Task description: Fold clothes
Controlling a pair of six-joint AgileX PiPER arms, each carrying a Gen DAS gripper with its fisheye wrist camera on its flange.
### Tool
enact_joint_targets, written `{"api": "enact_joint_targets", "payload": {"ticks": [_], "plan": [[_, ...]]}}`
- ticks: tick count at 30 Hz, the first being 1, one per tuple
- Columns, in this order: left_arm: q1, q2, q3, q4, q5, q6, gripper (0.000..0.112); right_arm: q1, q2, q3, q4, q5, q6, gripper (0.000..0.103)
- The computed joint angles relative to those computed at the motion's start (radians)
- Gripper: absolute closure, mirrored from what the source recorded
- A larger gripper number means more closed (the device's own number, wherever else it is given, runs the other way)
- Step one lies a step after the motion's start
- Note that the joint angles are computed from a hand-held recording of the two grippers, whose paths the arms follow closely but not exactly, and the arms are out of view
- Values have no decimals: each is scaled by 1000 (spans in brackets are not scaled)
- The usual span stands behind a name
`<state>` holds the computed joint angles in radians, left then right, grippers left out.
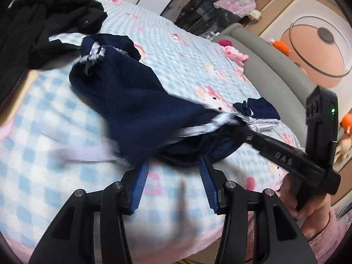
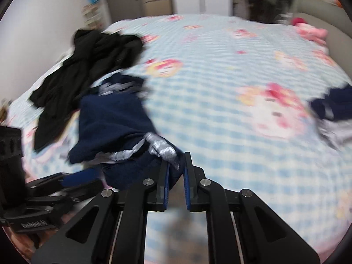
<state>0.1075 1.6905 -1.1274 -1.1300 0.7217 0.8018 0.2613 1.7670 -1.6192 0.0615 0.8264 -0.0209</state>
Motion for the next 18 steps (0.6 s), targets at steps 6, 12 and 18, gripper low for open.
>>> {"api": "enact_joint_targets", "payload": {"ticks": [6, 12, 18], "plan": [[-6, -3, 5, 59, -60, -84, 63, -117, -35, 45, 0, 14, -6, 91], [-94, -45, -1, 397, -282, -441, 64, -96, -113, 145, 107, -70, -144, 50], [-83, -4, -68, 734, -261, -737, 64, 16, -27, 80, 71, -23, -247, 43]]}}
